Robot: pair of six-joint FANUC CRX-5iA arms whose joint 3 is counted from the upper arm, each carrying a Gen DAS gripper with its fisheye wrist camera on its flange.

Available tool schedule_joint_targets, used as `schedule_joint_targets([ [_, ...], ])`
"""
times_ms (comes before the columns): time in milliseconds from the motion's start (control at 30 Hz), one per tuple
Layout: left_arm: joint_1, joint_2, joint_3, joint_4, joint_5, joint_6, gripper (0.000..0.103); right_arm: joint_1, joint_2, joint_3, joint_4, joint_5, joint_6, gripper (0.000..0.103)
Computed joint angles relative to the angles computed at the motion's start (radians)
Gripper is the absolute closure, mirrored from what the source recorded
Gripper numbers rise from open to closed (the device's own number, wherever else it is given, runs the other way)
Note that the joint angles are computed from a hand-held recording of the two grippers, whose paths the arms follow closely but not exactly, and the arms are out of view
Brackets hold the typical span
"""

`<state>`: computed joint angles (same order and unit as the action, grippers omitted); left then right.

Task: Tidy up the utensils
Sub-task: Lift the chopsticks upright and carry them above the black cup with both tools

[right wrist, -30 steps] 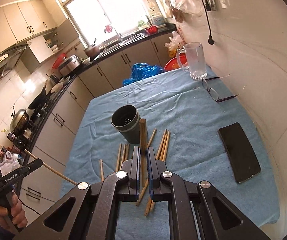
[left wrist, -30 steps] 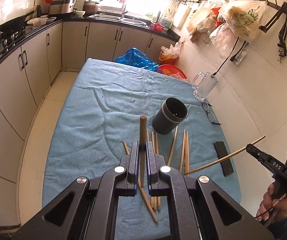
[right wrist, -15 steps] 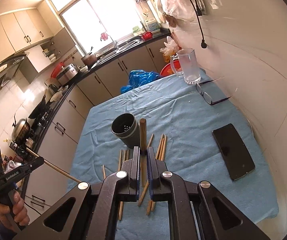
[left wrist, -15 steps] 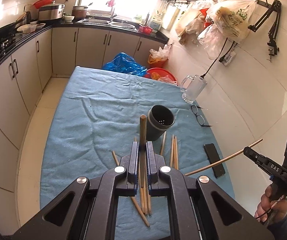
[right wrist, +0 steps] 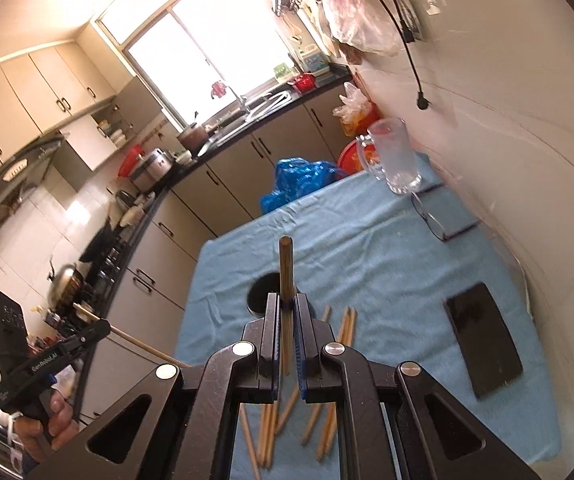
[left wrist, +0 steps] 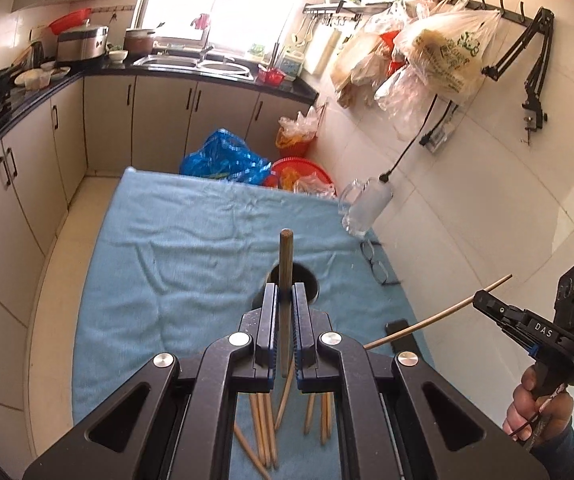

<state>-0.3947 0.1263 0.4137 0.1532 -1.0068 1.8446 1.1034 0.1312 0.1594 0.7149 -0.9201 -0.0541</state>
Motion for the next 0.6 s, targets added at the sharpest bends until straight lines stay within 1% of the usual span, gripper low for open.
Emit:
schedule_joint_targets([
  [200,0.001,0.103,0.163,-0.029,-0.032,0.021,0.097,-0.072,0.074,0.135,-0.074,0.023,0.129,0.096],
  [333,0.003,0.186,0.279,-0.040,-0.062,0.057,0.097,-0.124,0.138,0.239,-0.167,0.026,0.222,0.096],
  [433,0.006,0.240,0.344,-0.040,-0.078,0.078,0.097,-0.157,0.187,0.313,-0.237,0.023,0.282,0.096],
  [600,0.005,0.339,0.458,-0.043,-0.137,0.112,0.097,-0.199,0.267,0.424,-0.326,0.009,0.371,0.096],
])
